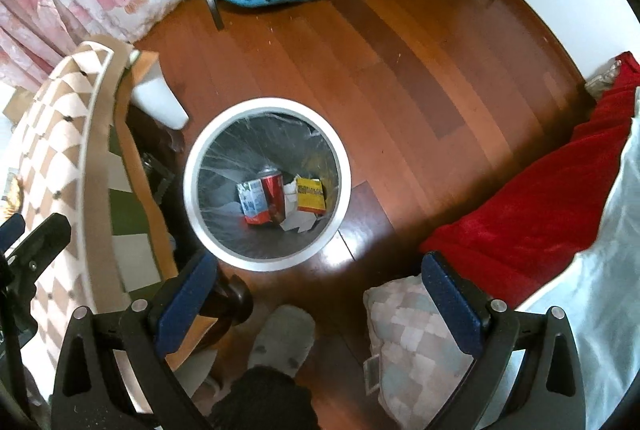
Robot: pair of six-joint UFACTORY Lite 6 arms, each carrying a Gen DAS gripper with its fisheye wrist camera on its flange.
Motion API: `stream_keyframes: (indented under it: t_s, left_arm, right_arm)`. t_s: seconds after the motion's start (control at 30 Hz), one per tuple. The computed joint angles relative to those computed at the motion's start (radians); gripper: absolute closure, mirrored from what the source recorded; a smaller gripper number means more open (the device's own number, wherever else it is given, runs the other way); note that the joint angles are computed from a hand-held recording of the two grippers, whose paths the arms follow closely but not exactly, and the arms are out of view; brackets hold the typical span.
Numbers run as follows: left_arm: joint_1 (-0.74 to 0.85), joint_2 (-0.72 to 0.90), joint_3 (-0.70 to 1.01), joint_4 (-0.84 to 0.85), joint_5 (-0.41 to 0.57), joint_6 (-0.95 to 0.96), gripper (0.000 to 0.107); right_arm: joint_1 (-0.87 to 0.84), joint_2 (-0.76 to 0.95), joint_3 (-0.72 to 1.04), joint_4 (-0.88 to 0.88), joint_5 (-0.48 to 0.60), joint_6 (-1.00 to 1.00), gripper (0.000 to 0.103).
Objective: Collect trash
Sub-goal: 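Move both tools back over the table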
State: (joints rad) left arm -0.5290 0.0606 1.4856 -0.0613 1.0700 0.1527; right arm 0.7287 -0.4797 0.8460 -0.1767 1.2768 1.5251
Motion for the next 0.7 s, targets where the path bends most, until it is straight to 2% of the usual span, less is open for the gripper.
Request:
stream_keyframes:
  t_s: [0.2,0.4,0.5,0.6,0.7]
  left_arm:
    - [0.090,-0.057,0.119,-0.023,0.109,0.044,0.008]
    - [0.363,-0.005,0.326,-0.141,0.214,0.218,0.008]
    - [0.513,0.063,0.435,-0.174,0.243,0.303,0.008]
    - [0.704,0.191,0.578,-0.203,0.262,0.399,0.008]
    - [0.848,0.338,0.721,-0.196,0.271,0.460,0.008]
  right_arm:
    - [0.190,0.060,0.255,-0.093,0.181,0.188,0.000]
    - [0.332,0.279,0.614,-0.191,0.295,0.267,0.000]
    - [0.326,0.457,0.847,-0.209,0.296,0.206,0.000]
    - [0.296,0.698,1.161,-0.192,0.321,0.104,0.000]
    - [0.270,0.959,1.475,-0.182,0.280,-0.009,0.000]
